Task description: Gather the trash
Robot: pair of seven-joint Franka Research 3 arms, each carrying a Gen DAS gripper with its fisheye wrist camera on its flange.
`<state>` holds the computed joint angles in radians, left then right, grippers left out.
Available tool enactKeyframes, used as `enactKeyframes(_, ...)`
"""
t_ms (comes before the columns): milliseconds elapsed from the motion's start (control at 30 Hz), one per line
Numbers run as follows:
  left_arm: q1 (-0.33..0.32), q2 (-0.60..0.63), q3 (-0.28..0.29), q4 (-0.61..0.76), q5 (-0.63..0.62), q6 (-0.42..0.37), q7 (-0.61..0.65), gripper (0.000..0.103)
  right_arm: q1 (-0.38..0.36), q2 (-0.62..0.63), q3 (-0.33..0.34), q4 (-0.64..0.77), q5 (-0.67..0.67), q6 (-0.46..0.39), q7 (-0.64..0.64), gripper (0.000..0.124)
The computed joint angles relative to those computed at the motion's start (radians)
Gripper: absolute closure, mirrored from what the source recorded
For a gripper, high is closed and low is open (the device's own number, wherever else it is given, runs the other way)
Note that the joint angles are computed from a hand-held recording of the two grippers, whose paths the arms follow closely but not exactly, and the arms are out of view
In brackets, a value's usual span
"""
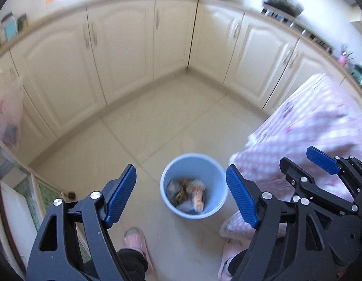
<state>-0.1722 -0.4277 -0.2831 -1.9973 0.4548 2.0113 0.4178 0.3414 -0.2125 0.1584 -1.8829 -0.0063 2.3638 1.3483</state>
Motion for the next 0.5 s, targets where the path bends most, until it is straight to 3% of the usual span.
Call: enactKeyframes(500, -0.030, 0.016, -0.206, 0.268, 0.265, -0.056, -0.068, 0.011, -0.110, -0.411, -0.112, -0.119, 0.180, 0.086, -0.128, 0.064)
